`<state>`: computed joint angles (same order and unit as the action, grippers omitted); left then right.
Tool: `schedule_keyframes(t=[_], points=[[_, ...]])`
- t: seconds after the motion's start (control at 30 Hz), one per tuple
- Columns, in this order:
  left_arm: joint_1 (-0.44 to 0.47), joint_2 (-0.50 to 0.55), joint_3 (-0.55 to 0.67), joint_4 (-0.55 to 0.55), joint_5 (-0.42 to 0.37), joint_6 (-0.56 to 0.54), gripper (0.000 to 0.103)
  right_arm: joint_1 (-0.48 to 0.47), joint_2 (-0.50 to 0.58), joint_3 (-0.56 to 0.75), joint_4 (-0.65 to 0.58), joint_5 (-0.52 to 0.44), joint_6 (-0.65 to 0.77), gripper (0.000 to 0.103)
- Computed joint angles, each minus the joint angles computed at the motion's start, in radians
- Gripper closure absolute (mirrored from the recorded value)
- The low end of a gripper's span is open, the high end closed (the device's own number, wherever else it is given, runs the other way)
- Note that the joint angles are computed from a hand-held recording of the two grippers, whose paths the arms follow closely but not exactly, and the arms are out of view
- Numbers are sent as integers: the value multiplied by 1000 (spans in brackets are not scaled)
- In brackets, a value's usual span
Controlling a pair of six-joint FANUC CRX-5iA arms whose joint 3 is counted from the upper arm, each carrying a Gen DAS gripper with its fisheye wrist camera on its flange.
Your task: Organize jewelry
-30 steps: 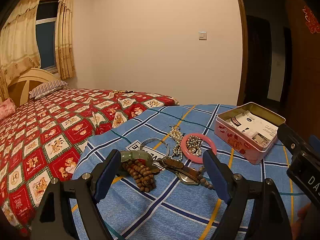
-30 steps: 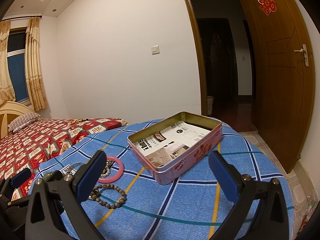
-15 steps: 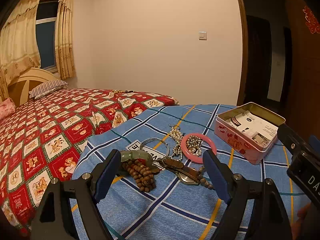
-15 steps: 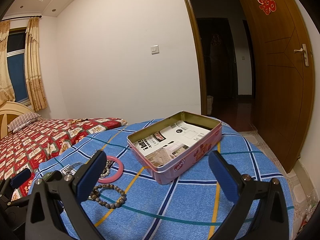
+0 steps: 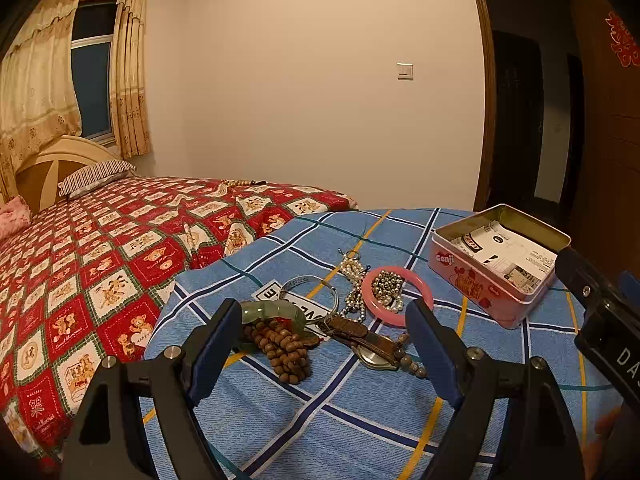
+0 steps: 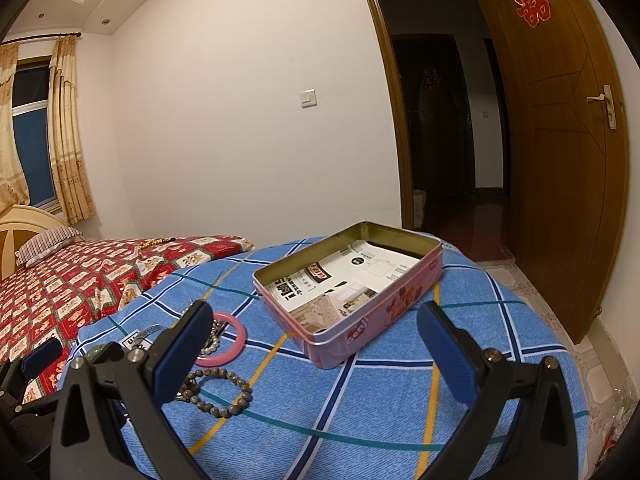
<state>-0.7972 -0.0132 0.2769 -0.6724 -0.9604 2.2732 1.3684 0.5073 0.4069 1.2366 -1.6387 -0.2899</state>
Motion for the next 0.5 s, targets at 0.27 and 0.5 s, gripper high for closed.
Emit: schedule_keyframes(t=[0.27, 0.5], points=[[1, -1, -2, 2, 1, 1, 19, -2, -3, -6, -2, 3, -4, 0], [69, -19, -40, 138, 56, -70, 19, -2, -12, -22, -11, 11, -19, 0]])
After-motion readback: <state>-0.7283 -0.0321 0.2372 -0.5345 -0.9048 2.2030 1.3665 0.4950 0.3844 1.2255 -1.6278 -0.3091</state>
